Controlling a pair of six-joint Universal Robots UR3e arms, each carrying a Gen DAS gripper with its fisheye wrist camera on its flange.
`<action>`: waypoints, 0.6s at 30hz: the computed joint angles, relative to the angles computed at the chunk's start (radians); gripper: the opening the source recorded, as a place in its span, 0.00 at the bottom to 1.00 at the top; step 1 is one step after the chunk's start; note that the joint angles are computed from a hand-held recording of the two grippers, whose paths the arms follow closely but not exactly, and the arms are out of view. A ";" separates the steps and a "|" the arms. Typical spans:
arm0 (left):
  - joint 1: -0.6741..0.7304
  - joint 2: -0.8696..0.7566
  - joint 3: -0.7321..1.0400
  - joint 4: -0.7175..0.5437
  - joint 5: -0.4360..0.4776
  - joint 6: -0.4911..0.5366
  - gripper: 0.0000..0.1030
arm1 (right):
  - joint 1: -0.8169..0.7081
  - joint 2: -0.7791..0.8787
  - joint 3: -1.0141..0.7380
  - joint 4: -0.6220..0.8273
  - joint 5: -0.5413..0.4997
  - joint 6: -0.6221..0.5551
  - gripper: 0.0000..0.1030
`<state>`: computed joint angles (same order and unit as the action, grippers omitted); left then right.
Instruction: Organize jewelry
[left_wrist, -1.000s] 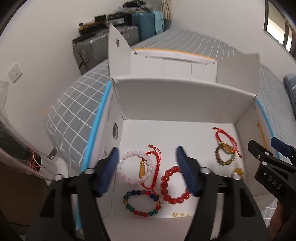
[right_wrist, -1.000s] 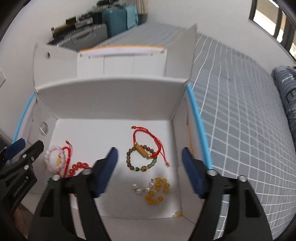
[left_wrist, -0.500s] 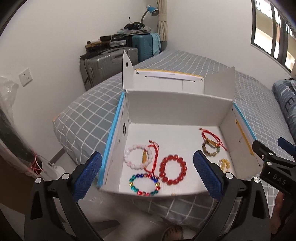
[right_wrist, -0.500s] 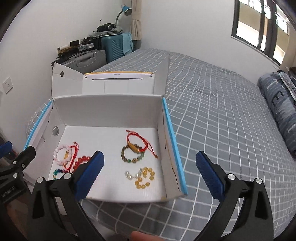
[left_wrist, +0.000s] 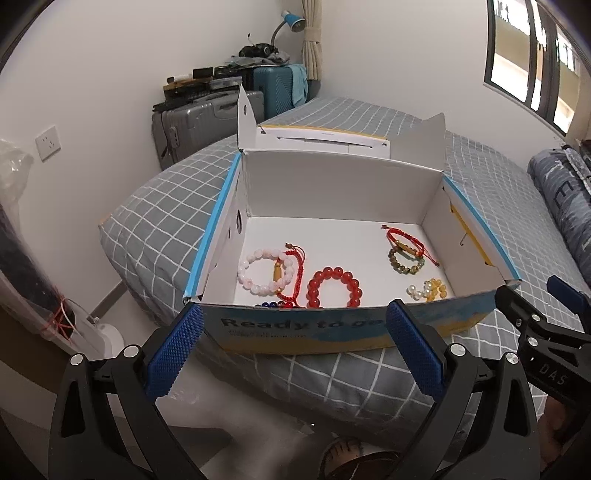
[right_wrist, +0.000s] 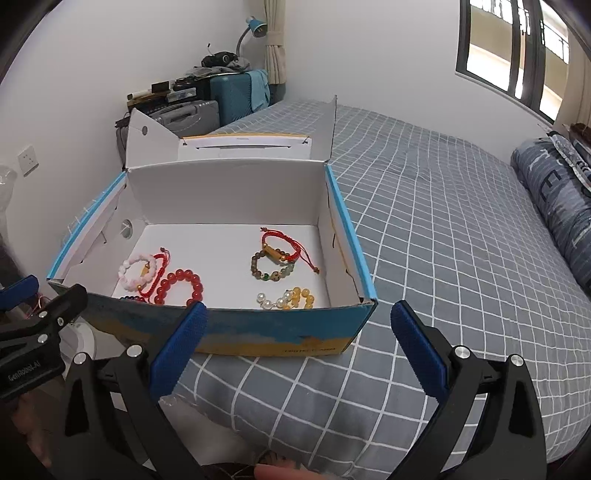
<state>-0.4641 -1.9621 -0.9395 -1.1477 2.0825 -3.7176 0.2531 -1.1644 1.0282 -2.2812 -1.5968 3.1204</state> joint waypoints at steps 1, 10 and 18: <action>-0.002 0.001 -0.002 -0.001 0.002 -0.001 0.94 | 0.002 -0.003 0.007 -0.005 0.001 0.000 0.93; -0.006 -0.004 -0.005 -0.018 0.001 -0.012 0.94 | -0.015 -0.014 0.035 -0.005 0.039 -0.001 0.93; -0.001 -0.007 -0.017 -0.010 -0.008 -0.019 0.94 | -0.016 -0.009 0.026 -0.001 0.043 -0.003 0.93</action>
<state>-0.4646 -1.9693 -0.9564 -1.1579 2.0743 -3.7369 0.2366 -1.1736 1.0544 -2.2820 -1.5540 3.1172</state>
